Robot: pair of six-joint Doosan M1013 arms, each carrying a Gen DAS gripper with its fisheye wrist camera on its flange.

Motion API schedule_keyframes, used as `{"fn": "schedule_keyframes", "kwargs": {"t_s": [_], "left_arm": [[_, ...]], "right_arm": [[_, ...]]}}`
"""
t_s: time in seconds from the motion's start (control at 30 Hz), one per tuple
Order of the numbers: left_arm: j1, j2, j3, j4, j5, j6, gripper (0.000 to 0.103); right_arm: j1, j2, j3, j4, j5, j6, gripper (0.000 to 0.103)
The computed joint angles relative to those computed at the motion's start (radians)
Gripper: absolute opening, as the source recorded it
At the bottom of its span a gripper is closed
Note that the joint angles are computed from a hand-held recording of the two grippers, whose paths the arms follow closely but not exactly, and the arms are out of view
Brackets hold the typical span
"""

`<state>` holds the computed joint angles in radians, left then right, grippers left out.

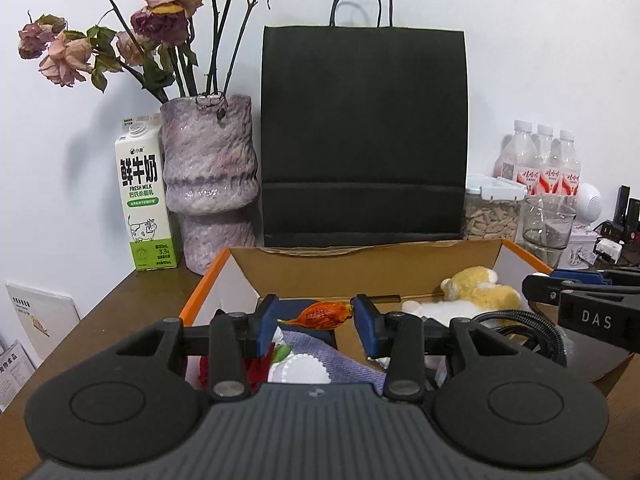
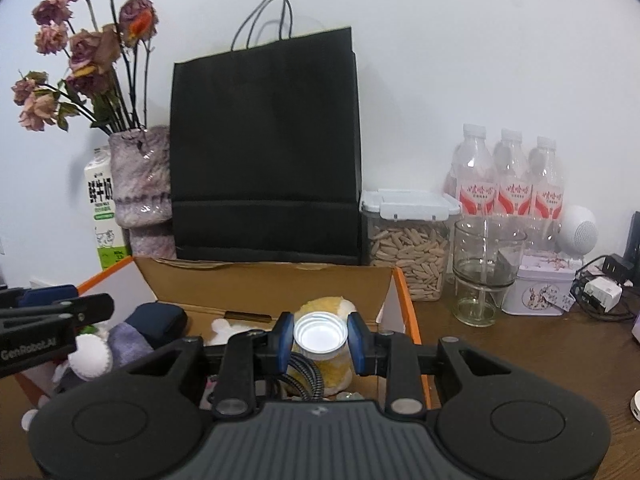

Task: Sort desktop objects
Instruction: 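Carry the dried flower and white lid into the box and open both tools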

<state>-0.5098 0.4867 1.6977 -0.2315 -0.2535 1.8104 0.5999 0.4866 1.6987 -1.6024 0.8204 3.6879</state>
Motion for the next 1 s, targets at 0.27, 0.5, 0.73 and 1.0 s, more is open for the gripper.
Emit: {"fn": "schedule_keyframes", "kwargs": {"t_s": [0.27, 0.5, 0.73, 1.0], "left_arm": [[0.0, 0.003, 0.008, 0.021, -0.017, 0.002, 0.044], [-0.012, 0.003, 0.017, -0.101, -0.067, 0.149, 0.094], [-0.018, 0.003, 0.033, -0.134, -0.144, 0.185, 0.103], [-0.019, -0.001, 0.041, -0.12, -0.157, 0.171, 0.103]], "right_arm": [[-0.006, -0.003, 0.009, 0.004, -0.049, 0.018, 0.028], [0.012, -0.005, 0.014, -0.049, -0.002, 0.063, 0.1], [0.022, 0.0, 0.004, -0.044, 0.033, 0.036, 0.103], [0.025, 0.002, 0.0, -0.026, 0.035, 0.031, 0.103]]}}
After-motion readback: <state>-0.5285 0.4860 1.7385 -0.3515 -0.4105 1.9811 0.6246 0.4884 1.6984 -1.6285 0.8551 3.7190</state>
